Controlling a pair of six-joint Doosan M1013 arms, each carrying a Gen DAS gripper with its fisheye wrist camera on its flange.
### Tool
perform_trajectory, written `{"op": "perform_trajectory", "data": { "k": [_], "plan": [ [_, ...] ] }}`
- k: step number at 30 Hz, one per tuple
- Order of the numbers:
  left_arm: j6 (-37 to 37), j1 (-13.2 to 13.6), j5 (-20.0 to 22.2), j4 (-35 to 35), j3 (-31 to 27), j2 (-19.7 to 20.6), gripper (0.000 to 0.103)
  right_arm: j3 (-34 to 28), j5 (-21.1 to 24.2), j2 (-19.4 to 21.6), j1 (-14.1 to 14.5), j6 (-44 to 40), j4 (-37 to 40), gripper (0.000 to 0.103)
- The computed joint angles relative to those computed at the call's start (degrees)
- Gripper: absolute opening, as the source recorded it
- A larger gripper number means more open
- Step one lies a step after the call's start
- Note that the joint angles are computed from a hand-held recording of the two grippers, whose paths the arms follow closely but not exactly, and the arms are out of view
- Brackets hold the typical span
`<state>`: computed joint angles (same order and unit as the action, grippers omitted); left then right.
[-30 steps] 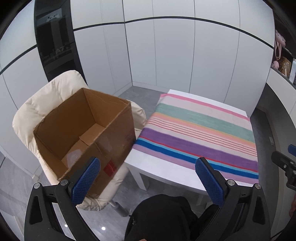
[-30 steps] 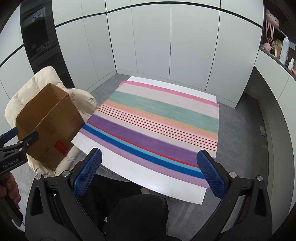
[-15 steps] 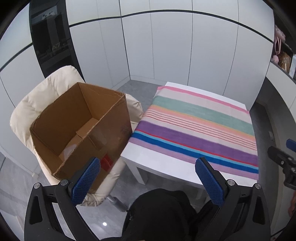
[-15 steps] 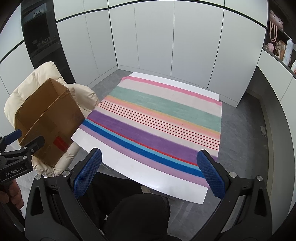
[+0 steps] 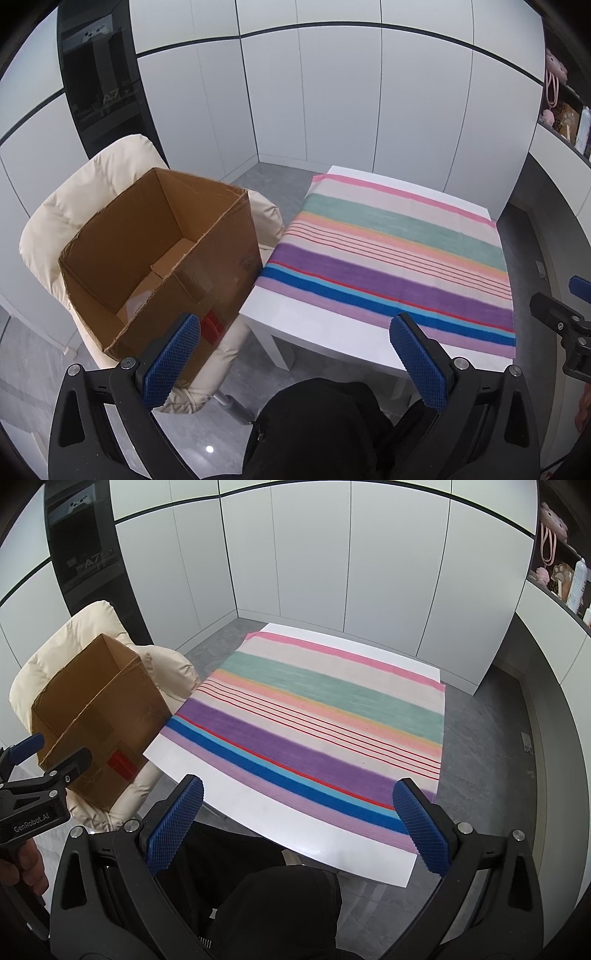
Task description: Organize objects
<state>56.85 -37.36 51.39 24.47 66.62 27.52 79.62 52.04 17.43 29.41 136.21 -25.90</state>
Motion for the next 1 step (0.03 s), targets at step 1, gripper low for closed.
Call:
{"op": "perform_trajectory", "data": {
  "k": [1],
  "plan": [
    [0.06,0.00,0.03,-0.10,-0.03,0.01,0.103,0.00,0.03,0.00,0.01,-0.02,-0.05,0.103]
  ]
}}
